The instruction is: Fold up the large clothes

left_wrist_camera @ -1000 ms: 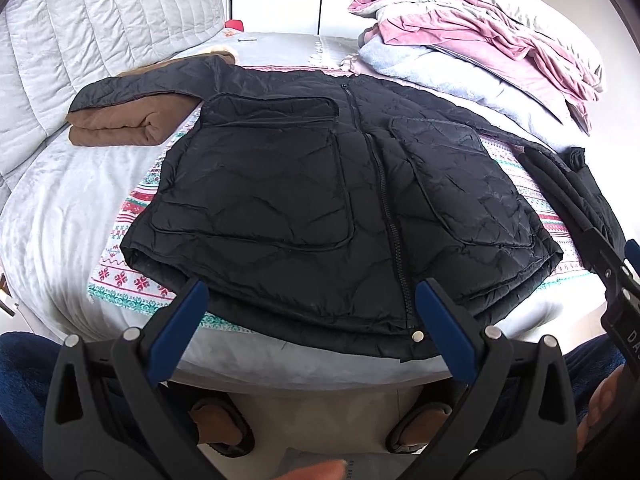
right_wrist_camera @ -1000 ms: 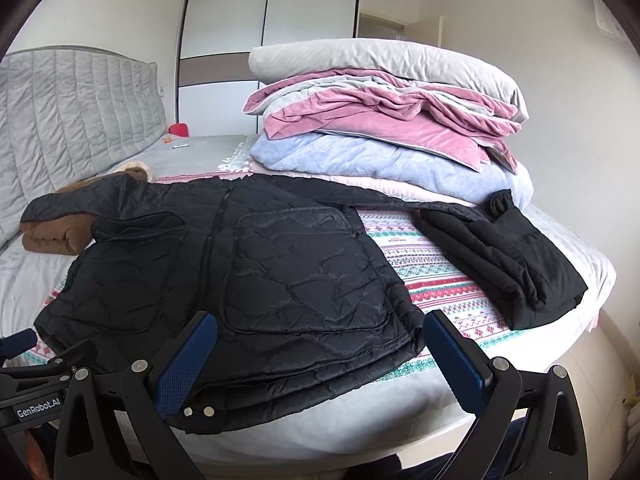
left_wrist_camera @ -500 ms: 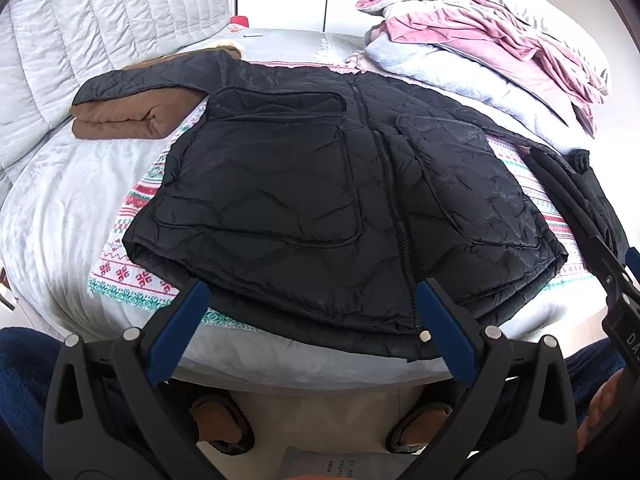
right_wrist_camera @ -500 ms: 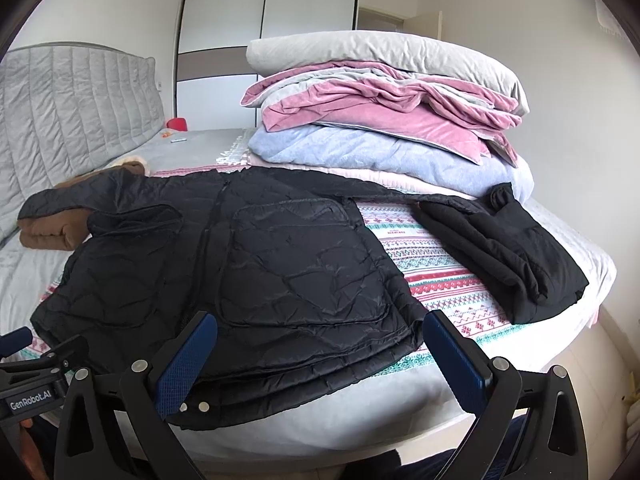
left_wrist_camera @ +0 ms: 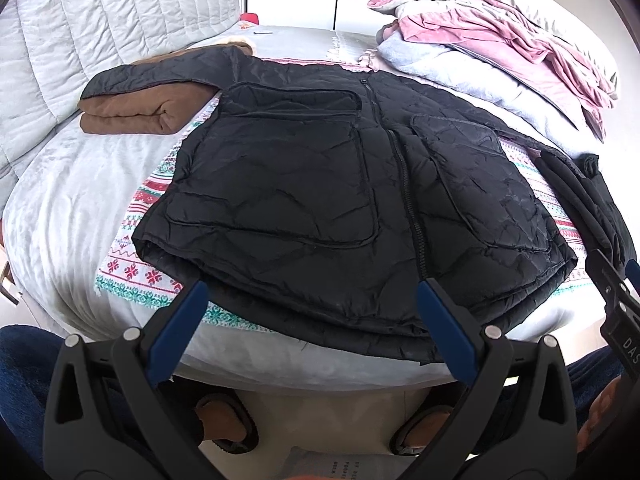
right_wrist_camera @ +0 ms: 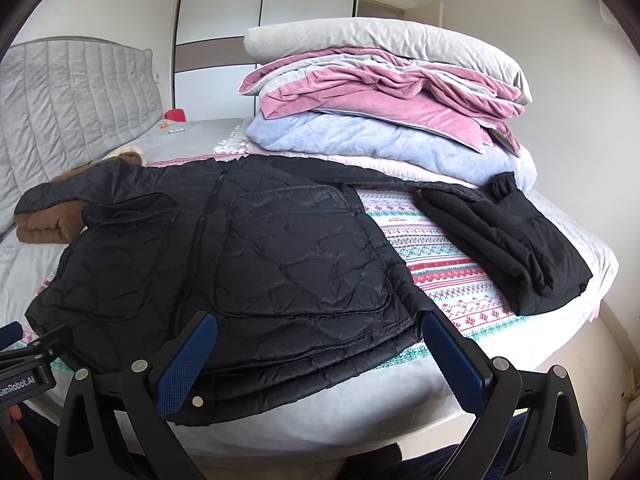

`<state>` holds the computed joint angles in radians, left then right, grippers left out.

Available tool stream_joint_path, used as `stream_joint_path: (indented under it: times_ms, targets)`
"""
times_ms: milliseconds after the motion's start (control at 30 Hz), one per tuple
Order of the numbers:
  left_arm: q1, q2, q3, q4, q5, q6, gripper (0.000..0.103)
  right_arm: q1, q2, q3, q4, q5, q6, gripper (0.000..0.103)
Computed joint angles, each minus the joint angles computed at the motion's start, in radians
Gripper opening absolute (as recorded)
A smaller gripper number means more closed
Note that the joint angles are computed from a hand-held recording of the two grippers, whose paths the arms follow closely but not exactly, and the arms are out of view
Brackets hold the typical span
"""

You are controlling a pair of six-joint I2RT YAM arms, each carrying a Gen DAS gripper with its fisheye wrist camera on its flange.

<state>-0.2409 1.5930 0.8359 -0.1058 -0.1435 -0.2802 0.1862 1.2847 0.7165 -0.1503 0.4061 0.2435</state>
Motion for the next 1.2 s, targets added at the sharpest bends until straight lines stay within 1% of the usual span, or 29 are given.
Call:
stream_joint_path:
  times_ms: [167,267,367,467,567,633,733,767,833,867,933,1000,1067,1100,1133,1167,1200]
  targets:
    - [0.008,0.007,0.002,-0.002,-0.001,0.001,0.103,-0.014,0.023,0.012,-0.017,-0.023,0.01,0.103]
    - [0.013,0.015,0.01,-0.008,-0.005,-0.004,0.103,-0.033,0.03,0.012,-0.014,-0.062,0.012,0.103]
    - [0.028,0.033,0.052,-0.046,0.012,-0.006,0.103,-0.052,0.043,0.024,-0.013,-0.102,-0.008,0.103]
    - [0.056,0.042,0.135,-0.099,0.024,0.001,0.103,-0.137,0.061,0.093,-0.042,-0.246,-0.058,0.103]
    - [0.088,0.053,0.224,-0.128,0.042,-0.016,0.103,-0.262,0.1,0.2,-0.079,-0.401,-0.071,0.103]
    - [0.106,0.089,0.317,-0.163,0.061,-0.033,0.103,-0.386,0.197,0.347,-0.157,-0.584,-0.073,0.103]
    - [0.107,0.203,0.511,-0.254,0.047,-0.014,0.103,-0.518,0.381,0.588,-0.287,-0.773,-0.046,0.103]
    - [0.105,0.253,0.583,-0.282,0.04,-0.004,0.103,-0.566,0.477,0.703,-0.343,-0.844,-0.027,0.103]
    - [0.108,0.36,0.727,-0.355,0.063,0.022,0.103,-0.608,0.64,0.899,-0.467,-0.886,-0.015,0.103]
    - [0.114,0.425,0.811,-0.4,0.08,0.032,0.103,-0.616,0.722,0.992,-0.524,-0.884,-0.027,0.103]
    - [0.121,0.541,0.948,-0.46,0.091,0.046,0.103,-0.607,0.894,1.193,-0.653,-0.845,-0.091,0.103]
    - [0.127,0.669,1.079,-0.498,0.082,0.06,0.103,-0.583,1.036,1.344,-0.727,-0.803,-0.153,0.101]
    - [0.139,0.761,1.173,-0.526,0.076,0.057,0.103,-0.554,1.184,1.512,-0.815,-0.719,-0.212,0.088]
    - [0.146,0.822,1.24,-0.564,0.074,0.052,0.103,-0.545,1.262,1.617,-0.877,-0.676,-0.227,0.071]
    - [0.152,0.864,1.301,-0.615,0.083,0.048,0.103,-0.542,1.349,1.742,-0.959,-0.661,-0.236,0.055]
    - [0.159,0.909,1.377,-0.673,0.106,0.044,0.103,-0.542,1.427,1.844,-1.027,-0.662,-0.247,0.047]
    - [0.168,0.936,1.424,-0.702,0.137,0.045,0.103,-0.546,1.468,1.895,-1.061,-0.667,-0.253,0.034]
